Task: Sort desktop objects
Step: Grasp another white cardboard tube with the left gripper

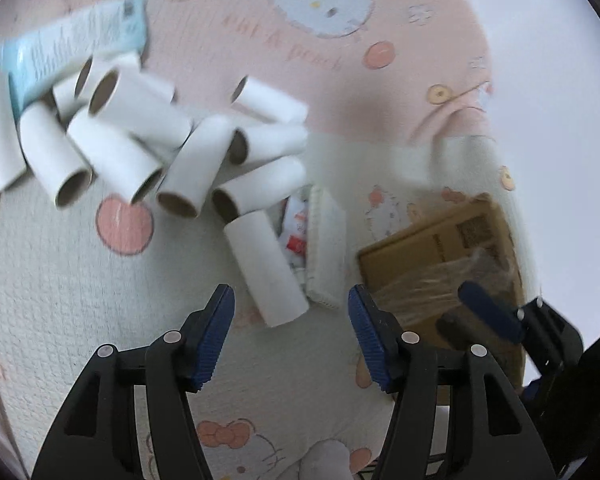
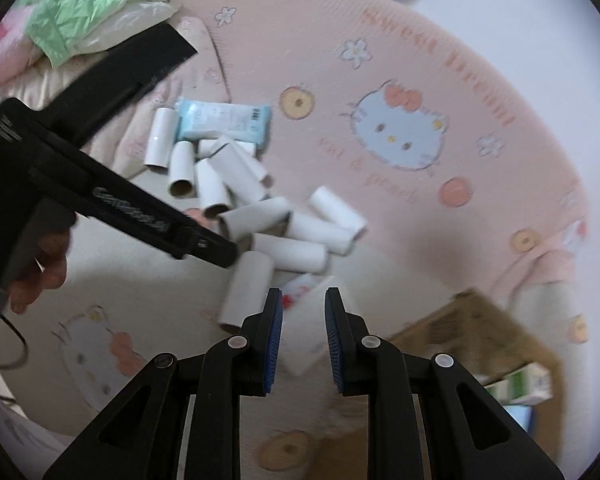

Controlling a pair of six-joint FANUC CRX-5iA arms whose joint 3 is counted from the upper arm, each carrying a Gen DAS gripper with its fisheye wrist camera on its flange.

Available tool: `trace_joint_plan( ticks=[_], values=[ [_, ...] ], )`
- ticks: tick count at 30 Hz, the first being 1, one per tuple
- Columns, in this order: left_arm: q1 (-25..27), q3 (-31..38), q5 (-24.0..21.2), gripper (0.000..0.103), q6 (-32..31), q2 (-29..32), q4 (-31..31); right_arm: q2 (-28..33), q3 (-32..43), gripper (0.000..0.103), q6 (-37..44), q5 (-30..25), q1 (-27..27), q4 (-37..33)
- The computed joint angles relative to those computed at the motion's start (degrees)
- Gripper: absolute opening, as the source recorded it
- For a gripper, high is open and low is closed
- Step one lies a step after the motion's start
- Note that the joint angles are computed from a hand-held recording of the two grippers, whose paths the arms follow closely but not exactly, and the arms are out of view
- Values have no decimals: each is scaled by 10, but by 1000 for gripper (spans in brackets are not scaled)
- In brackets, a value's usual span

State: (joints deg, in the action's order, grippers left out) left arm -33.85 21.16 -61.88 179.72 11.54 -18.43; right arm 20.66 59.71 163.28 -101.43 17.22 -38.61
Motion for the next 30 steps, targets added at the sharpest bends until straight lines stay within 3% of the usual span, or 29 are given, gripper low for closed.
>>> trace_joint_plan(
  ticks=[9, 12, 18, 23, 25, 27, 30],
  values=[
    [25, -108, 130, 63, 40, -35, 42, 15, -45, 18, -43, -28, 38, 53],
    [29, -116, 141, 63, 49, -33, 47, 40, -24, 18, -84, -56, 46, 60],
    [38, -114, 150, 63, 67, -20, 44, 41, -51, 18, -84, -44, 59, 85],
    [59, -152, 213, 63, 79, -20, 73, 36, -73, 18, -74, -34, 65, 107],
    [67, -138, 185, 63, 81, -4, 90, 42, -65, 18, -84, -44, 62, 99],
    [71, -142, 196, 63, 97, 1, 93, 48, -57, 19, -97, -50, 60, 95],
    [82, -168, 242, 49, 89, 0, 127, 50, -54, 19, -111, -48, 57, 85]
  ],
)
